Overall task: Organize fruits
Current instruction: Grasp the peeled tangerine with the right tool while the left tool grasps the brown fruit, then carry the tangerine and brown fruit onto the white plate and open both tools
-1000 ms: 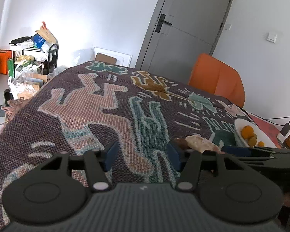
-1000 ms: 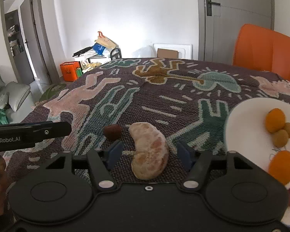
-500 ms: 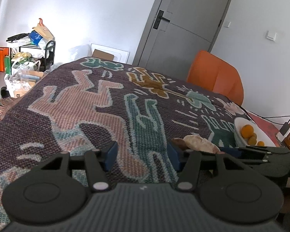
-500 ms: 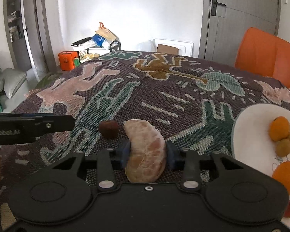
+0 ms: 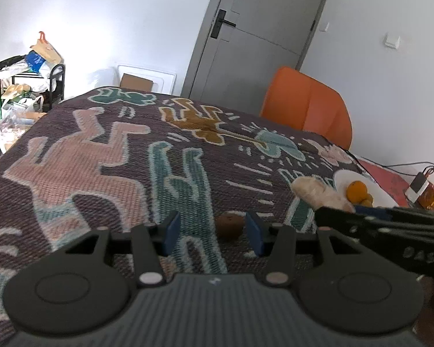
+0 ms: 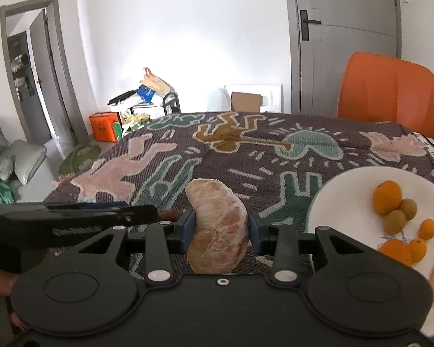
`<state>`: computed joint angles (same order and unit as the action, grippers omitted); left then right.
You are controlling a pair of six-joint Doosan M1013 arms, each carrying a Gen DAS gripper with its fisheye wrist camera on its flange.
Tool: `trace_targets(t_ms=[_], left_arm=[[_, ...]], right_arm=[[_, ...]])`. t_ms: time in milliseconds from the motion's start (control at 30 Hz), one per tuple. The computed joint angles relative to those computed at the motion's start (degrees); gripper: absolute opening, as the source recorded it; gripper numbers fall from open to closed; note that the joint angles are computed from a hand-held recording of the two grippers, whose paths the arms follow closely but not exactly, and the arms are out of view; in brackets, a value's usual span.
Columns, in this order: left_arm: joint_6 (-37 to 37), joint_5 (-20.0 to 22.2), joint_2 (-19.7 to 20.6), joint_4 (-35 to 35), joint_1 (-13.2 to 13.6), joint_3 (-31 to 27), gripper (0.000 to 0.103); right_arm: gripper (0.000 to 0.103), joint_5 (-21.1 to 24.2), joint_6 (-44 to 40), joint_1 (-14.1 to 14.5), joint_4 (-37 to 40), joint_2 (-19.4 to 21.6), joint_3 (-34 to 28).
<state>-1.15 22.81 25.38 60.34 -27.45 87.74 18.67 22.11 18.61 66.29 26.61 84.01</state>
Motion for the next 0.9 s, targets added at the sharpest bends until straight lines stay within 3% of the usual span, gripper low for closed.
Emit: trace_targets(t_ms=[233,300,333,900], left_arm=[[5.1,0.7,1.7,-5.0,0.1,-2.2,0.037],[4.9,1.2,2.1,-4.5,-0.1,-2.6,0.023],[5.8,1.5,2.3,-5.4,-0.2,-2.9,0.022],[3.2,-0.2,1.8,-0.3,-2.1,-4.0,0.022]], right_arm=[[0.037,-0.9,-5.9,-0.9,6.9,-1.3,1.6],[0.037,-1.3,-6.9,-1.1,8.2,-1.5,1.9],[0.037,-1.5,-7.4,-1.3,9.0,-1.6,2.1],[0.037,-4.2,-10.0,-3.7,14.8,-2.5,4.2]])
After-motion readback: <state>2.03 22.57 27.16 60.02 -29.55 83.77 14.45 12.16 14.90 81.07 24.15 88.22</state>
